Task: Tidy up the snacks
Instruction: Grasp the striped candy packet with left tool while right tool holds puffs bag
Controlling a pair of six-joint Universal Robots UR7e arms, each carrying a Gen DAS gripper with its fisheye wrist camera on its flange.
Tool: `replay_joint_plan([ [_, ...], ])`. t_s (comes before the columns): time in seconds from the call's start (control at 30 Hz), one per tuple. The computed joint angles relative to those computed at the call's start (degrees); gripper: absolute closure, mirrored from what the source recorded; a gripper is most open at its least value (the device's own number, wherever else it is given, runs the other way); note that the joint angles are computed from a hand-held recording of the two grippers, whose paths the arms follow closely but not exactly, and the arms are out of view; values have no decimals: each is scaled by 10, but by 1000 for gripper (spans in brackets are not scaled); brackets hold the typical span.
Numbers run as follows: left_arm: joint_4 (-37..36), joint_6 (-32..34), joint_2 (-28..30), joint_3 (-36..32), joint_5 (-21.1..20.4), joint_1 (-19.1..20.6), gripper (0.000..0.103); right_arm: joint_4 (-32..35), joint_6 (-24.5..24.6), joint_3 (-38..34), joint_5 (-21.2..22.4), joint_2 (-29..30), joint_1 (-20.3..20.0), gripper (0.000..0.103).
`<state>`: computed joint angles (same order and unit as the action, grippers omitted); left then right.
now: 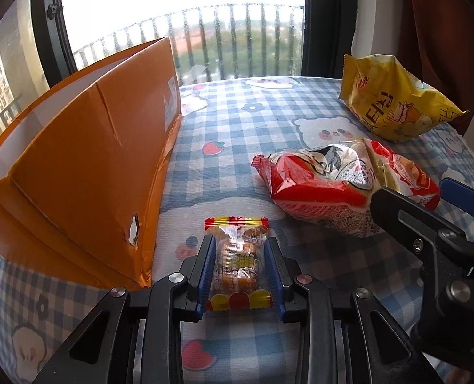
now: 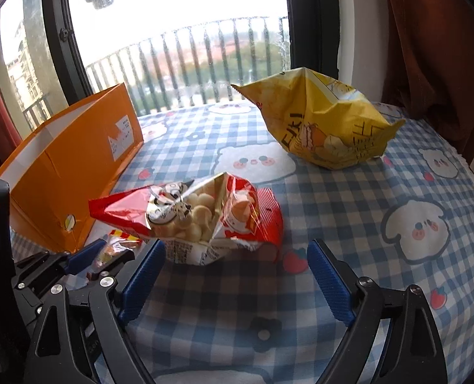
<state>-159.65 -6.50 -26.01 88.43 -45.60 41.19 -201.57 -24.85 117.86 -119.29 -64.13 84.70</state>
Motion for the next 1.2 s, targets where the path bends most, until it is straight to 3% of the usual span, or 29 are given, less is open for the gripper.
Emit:
replay_joint_plan([
  [0.33,18,15,21,-46,-7,13,73,41,-52,-69,10,45,5,1],
  [0.57,9,32,27,-53,-13,16,73,120,-14,-103,39,56,-11,1],
  [0.8,4,35,25,-50,-19,17,73,105,-22,-94,39,57,-8,20],
  [0.83,4,33,24,-49,-21,17,73,99,-23,-92,37,56,-6,23],
  [0.87,6,31,23,-49,-22,17,73,94,-24,-87,41,53,-6,33],
  [1.2,-30,45,7,-13,-25,2,73,72,-3,-53,26,33,0,38],
])
